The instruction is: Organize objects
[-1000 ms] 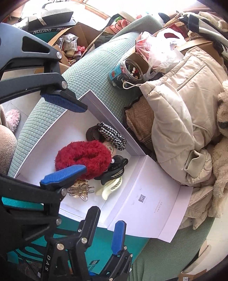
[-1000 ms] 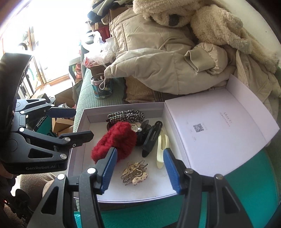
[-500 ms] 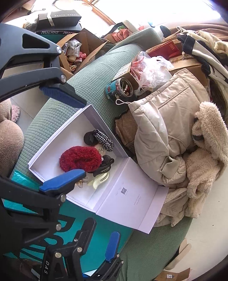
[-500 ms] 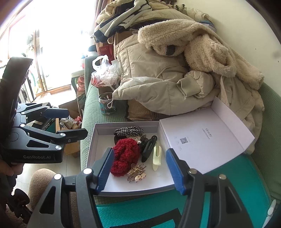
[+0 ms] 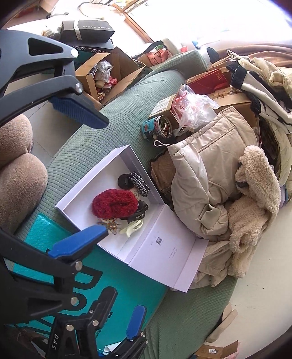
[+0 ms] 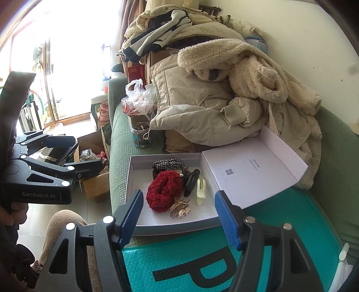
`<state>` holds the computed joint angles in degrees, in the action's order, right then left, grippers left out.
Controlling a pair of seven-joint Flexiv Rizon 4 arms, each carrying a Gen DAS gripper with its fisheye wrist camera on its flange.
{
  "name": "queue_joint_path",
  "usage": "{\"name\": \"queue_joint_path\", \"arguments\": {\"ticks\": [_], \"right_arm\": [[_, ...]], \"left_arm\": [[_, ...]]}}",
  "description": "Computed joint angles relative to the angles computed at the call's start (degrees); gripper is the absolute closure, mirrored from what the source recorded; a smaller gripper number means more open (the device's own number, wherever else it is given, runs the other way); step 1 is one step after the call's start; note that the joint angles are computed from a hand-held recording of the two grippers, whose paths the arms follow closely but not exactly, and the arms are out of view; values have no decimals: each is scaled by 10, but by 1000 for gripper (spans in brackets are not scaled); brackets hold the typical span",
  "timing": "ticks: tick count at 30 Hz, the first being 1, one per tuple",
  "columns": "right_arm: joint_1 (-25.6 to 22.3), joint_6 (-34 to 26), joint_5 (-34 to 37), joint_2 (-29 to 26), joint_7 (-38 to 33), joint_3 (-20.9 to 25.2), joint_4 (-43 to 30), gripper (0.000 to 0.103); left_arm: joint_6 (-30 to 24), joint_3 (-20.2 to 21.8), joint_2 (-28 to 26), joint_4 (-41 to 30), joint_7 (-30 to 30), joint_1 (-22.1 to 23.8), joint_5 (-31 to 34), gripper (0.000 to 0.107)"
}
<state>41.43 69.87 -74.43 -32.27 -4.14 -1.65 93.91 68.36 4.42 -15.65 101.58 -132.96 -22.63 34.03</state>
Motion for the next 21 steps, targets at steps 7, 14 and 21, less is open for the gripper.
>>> {"name": "queue_joint_path", "arguments": {"ticks": [7,14,21], "right_arm": [[6,-24,-23,26,46,14,39,34],[1,-48,-45,42,82,34,69,34],[-6,-55,-51,49,109,49,93,34]], "left_arm": [[-25,-5,28,27,-44,-15,36,14],[-36,-27,50,58,-77,-11,51,14],[-42,-46,59,78,-91,-10,54,14]]}}
